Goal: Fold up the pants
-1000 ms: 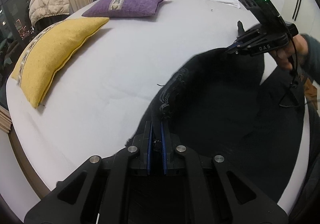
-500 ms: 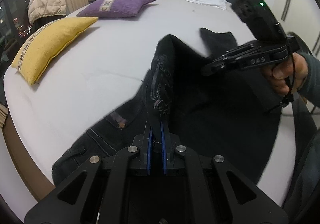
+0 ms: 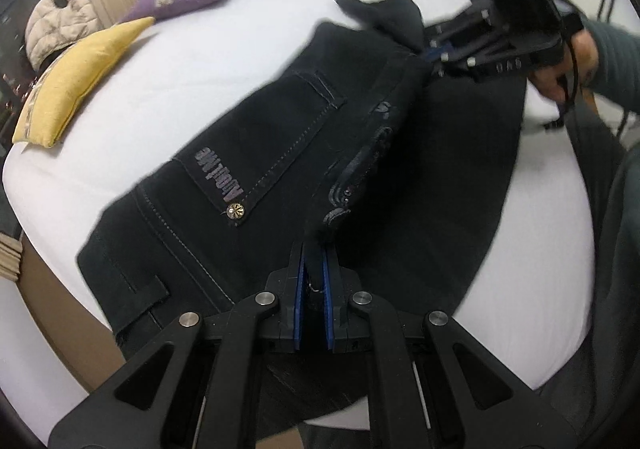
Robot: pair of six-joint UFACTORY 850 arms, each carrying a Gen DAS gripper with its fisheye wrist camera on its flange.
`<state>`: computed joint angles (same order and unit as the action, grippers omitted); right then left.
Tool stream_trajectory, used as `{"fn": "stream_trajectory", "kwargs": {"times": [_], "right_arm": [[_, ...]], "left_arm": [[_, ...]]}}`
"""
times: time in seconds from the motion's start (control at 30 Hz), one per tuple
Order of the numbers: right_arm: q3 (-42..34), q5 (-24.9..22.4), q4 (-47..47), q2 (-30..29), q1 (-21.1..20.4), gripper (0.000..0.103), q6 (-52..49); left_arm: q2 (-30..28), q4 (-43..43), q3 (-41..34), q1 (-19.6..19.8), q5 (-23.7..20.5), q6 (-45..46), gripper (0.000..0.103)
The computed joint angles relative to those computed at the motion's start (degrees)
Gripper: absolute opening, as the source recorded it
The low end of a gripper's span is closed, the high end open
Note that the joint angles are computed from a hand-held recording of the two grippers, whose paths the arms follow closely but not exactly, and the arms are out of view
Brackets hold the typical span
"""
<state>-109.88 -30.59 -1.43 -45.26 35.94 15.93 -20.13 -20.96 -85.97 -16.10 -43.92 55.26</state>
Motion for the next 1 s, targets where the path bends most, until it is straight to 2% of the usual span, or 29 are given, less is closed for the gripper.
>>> {"fn": "stream_trajectory", "kwargs": {"times": [0.13, 0.33, 0.47, 0.63, 0.87, 1.0], "right_arm": [[4.3, -0.5, -8.4, 2.0, 1.7, 0.007, 4.5], [10.2, -0.3, -22.9, 5.2, 4.6, 0.007, 11.6], [13.6, 0.4, -25.4, 7.7, 5.0, 0.007, 14.3], [15.2, -3.3, -32.4, 8.5, 7.3, 0.006, 16.7], [20.4, -3.9, -33.9, 12.0, 8.5, 0.005, 21.0], [20.4, -4.7, -34.7, 11.9, 8.7, 0.005, 21.0]], "left_arm": [[2.9, 4.7, 5.8, -1.1, 3.3, -0.8, 0.007], [6.1, 5.6, 10.2, -1.0, 5.4, 0.0, 0.006], [6.6, 5.3, 9.9, -1.1, 4.4, 0.9, 0.007], [6.2, 7.9, 10.1, -2.3, 6.0, -0.1, 0.007], [7.8, 7.0, 12.1, -3.0, 6.1, 2.9, 0.007], [8.0, 7.6, 12.8, -3.4, 7.0, 2.7, 0.007]]}}
